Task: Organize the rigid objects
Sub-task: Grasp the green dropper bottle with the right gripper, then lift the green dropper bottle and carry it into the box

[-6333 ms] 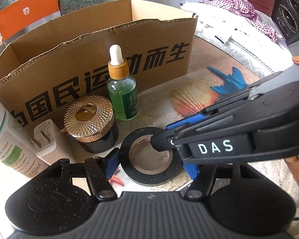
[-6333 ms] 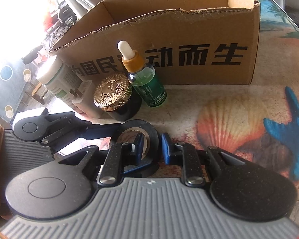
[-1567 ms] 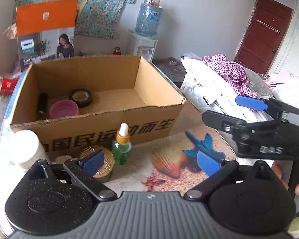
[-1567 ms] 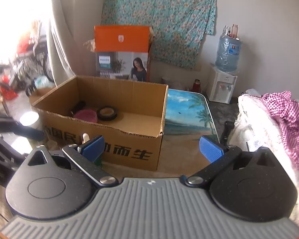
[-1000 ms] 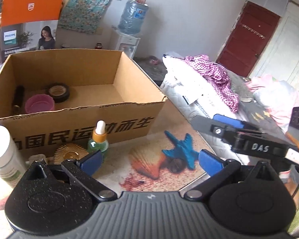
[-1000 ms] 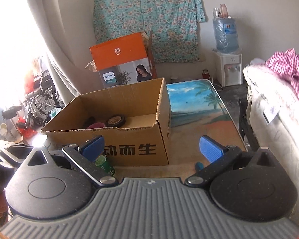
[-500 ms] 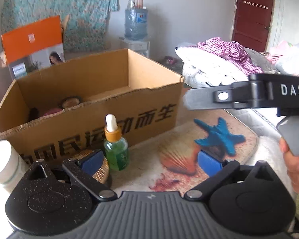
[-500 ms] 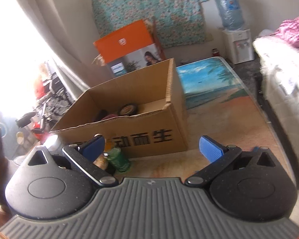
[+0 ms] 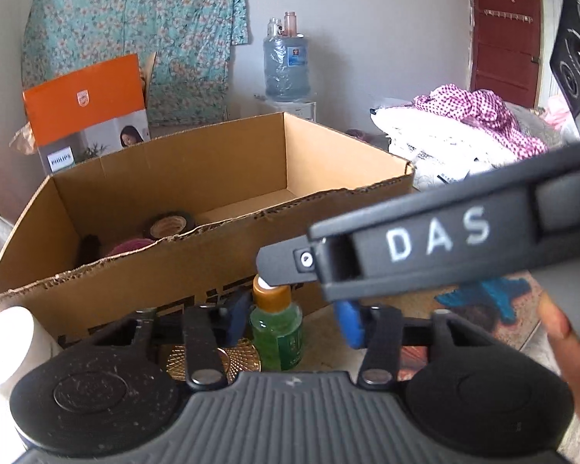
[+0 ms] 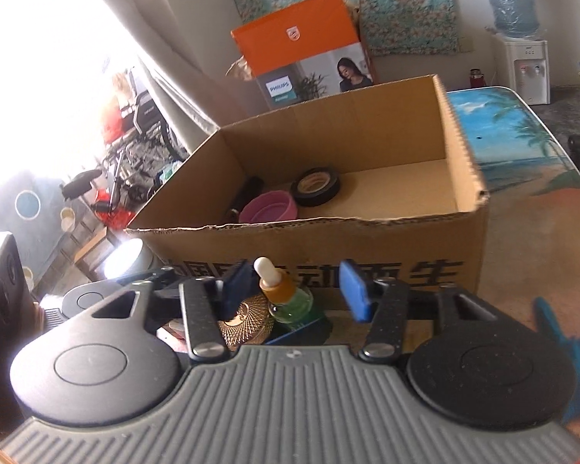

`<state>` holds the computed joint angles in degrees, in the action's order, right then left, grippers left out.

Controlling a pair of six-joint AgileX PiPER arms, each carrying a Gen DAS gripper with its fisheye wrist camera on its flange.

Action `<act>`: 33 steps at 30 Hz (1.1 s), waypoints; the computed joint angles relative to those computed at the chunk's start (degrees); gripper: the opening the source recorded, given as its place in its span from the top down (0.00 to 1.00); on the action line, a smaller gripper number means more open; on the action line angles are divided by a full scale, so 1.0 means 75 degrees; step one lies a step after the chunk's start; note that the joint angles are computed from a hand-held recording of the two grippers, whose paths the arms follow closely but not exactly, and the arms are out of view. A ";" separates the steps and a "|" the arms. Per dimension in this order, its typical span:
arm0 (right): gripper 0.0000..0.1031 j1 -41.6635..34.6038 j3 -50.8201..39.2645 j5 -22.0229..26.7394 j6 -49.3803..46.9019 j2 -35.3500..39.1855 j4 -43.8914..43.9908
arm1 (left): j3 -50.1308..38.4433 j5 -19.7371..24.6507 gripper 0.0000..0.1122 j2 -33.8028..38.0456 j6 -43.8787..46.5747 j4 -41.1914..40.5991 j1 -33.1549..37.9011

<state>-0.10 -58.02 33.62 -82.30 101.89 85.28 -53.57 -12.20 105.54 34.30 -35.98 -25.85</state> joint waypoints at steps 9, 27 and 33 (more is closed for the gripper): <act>0.83 0.0374 -0.0265 -0.0194 0.0310 0.0115 -0.0314 | 0.0051 0.0070 0.73 -0.0033 -0.2433 0.2114 0.0355; 0.90 -0.0564 0.0719 -0.0171 0.0267 -0.0828 -0.0535 | -0.0059 0.0238 0.74 -0.0037 -0.5978 0.5406 -0.0131; 0.90 -0.0744 0.0794 -0.0052 0.0088 -0.0897 -0.0590 | -0.0029 0.0153 0.74 -0.0020 -0.6501 0.5957 -0.0138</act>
<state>-5.68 -52.06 33.23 -81.64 95.17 80.86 -53.79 -11.06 105.39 -14.46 8.70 -26.89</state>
